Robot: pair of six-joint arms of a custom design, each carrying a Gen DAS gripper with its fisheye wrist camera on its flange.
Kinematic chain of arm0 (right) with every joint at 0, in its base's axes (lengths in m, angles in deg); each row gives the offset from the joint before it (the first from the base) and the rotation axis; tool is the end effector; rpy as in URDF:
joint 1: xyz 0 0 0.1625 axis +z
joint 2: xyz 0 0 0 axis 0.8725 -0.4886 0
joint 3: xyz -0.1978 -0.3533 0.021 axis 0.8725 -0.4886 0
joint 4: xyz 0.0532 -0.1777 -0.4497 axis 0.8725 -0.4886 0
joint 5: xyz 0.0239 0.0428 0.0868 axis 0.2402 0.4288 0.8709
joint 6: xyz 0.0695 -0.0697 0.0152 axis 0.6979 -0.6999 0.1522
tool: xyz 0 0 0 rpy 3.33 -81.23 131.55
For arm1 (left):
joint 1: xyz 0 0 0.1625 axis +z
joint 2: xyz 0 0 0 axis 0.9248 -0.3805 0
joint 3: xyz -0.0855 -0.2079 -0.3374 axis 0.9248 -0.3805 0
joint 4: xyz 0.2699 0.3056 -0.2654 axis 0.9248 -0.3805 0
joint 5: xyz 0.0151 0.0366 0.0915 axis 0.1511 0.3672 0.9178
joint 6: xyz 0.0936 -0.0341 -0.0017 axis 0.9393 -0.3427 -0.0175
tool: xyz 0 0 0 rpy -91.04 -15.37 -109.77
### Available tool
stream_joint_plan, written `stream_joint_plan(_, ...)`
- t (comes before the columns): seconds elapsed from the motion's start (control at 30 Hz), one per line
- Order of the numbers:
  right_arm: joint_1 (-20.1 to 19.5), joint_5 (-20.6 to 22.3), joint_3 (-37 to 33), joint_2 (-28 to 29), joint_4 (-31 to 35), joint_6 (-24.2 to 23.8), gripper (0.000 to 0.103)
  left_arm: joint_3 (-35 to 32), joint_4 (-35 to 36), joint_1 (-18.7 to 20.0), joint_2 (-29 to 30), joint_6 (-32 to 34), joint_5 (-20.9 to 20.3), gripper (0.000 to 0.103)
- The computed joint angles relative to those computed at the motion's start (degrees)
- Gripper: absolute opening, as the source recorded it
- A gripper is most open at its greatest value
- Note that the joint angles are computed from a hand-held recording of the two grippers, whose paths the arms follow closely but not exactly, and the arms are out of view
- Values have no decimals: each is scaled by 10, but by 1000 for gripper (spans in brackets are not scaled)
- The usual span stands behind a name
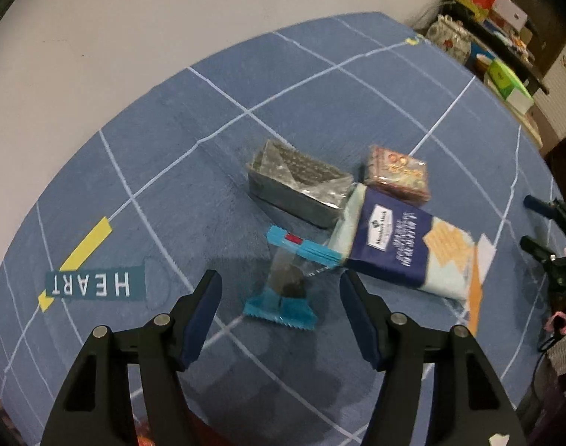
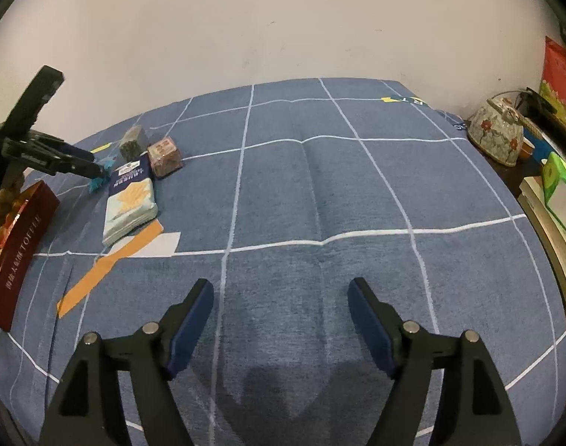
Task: Organize snacks
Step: 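Move both grippers back toward the remaining snacks on the cloth, then grasp the blue-clipped zip bag with the left gripper while the right grasps the grey foil packet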
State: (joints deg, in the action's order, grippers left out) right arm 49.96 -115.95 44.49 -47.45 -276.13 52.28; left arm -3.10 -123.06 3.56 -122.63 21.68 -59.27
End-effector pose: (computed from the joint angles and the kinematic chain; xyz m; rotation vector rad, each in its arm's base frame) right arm 0.2484 -0.4760 0.0387 0.2959 -2.3004 0.8858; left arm -0.0496 -0.7292 0.2965 1.0379 2.3404 0.0239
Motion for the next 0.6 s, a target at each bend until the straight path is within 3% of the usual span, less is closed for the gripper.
stream_joint_plan(0.07, -1, 4, 2, -1, -1, 0, 78, -13, 6, 4, 12, -2, -6, 61)
stream_joint_plan(0.13, -1, 2, 1, -1, 0, 0, 78, -28, 27, 11, 25, -23, -9, 42)
stream_joint_plan(0.17, -1, 2, 0, -1, 0, 0, 78, -29, 23, 11, 22, -24, -17, 20)
stream_joint_plan(0.27, -1, 3, 0, -1, 0, 1, 78, -44, 68, 28, 11, -93, -98, 22)
stream_joint_plan(0.43, -3, 12, 4, -5, -2, 4, 78, 80, 3, 8, -103, -176, -116, 22)
stream_joint_plan(0.53, 0, 7, 2, -5, 0, 12, 76, 158, 5, -10, -188, -242, -130, 22)
stream_joint_plan(0.6, 2, 41, 1, -13, 6, 14, 70, 197, 10, -18, -235, -273, -140, 22)
